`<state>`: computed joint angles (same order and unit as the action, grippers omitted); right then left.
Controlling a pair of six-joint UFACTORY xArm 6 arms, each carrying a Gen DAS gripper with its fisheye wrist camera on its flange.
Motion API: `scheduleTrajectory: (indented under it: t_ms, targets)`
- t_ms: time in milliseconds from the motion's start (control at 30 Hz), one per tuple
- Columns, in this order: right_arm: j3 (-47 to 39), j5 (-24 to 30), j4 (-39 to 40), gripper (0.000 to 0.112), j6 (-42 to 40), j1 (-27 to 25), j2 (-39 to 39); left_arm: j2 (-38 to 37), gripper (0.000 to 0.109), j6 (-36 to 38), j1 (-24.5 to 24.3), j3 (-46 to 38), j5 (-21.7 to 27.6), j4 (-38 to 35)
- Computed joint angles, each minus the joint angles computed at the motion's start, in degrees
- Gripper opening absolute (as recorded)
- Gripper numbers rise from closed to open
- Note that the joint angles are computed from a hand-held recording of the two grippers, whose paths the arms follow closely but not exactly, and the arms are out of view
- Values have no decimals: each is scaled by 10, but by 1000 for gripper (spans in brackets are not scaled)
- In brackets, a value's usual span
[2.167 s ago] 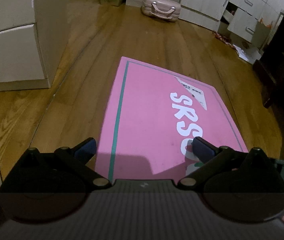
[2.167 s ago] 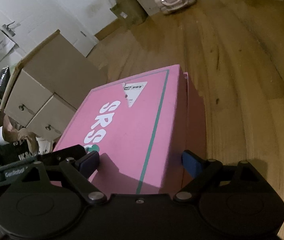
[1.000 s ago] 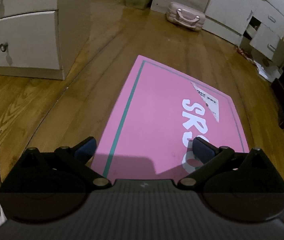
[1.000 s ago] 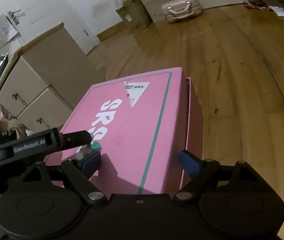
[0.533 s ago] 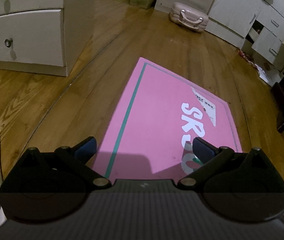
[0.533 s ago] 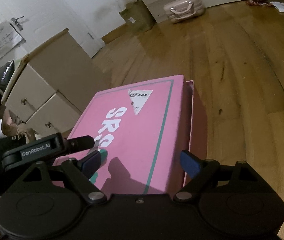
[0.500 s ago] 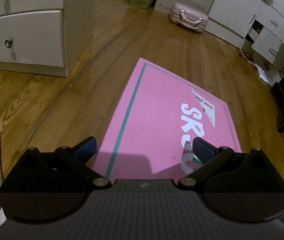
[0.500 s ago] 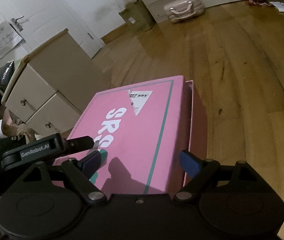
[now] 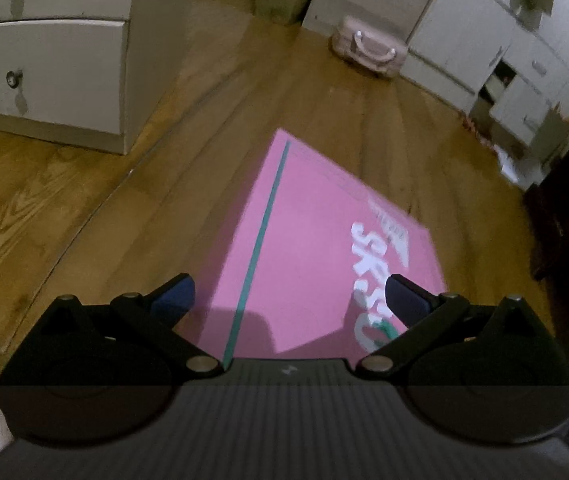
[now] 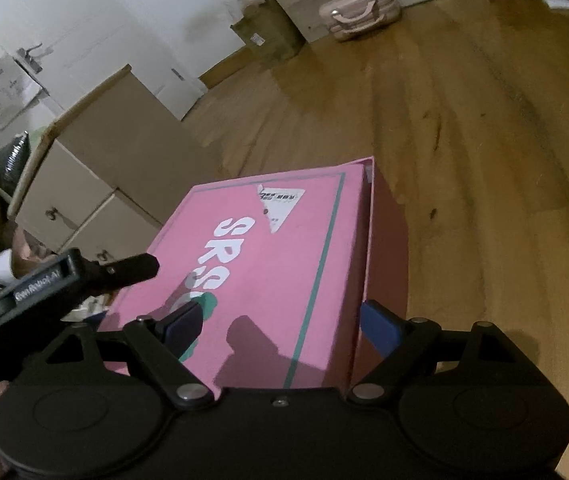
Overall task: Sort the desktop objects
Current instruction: 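Lower the lid with the right gripper onto the box rim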
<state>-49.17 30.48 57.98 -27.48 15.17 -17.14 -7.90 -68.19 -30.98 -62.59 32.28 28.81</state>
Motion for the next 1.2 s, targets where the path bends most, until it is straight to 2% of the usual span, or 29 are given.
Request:
scheduleTrajectory:
  t_ms: [133,167,300,367,467,500,533,600,867,900,933,1000,1100,1167,1200]
  targets:
    - [4,5,-11,90,6,0,-2,-38,103,-33,-13,31,10,23]
    - [5,7,-12,90,7,-2,-3,-62,103,-55,-21,51,9,53]
    - [4,17,-4,90,2,-6,-2,-120,103,-88,-51,87,51,105]
    - [4,21,0,90,-3,-5,-2,-132,103,-84,-50,101,55,92]
    - [9,29,-6,83,-4,2,-4,-142,103,-71,-38,134,11,61]
    - [9,32,-12,73,-2,5,-4,-143,103,-61,-34,143,-6,46]
    - [10,33,-14,69,0,8,-5,-146,103,-70,-34,147,-10,47]
    - [13,36,-15,69,3,12,-8,-147,103,-89,-34,146,-11,72]
    - [24,30,7,65,-7,10,-17,-146,103,-90,-17,155,-24,51]
    - [27,25,21,57,-13,7,-20,-155,103,-92,-13,164,-26,52]
    - [28,22,34,38,-16,2,-23,-158,103,-96,-9,169,-32,53]
    - [26,18,57,19,-20,-8,-27,-166,103,-99,0,184,-48,48]
    - [22,20,28,23,-17,-10,-28,-163,103,-75,6,198,-63,13]
    - [23,32,56,26,-29,-13,-27,-154,103,-65,8,202,-67,1]
    - [22,41,64,35,-36,-14,-25,-147,103,-58,9,203,-75,-7]
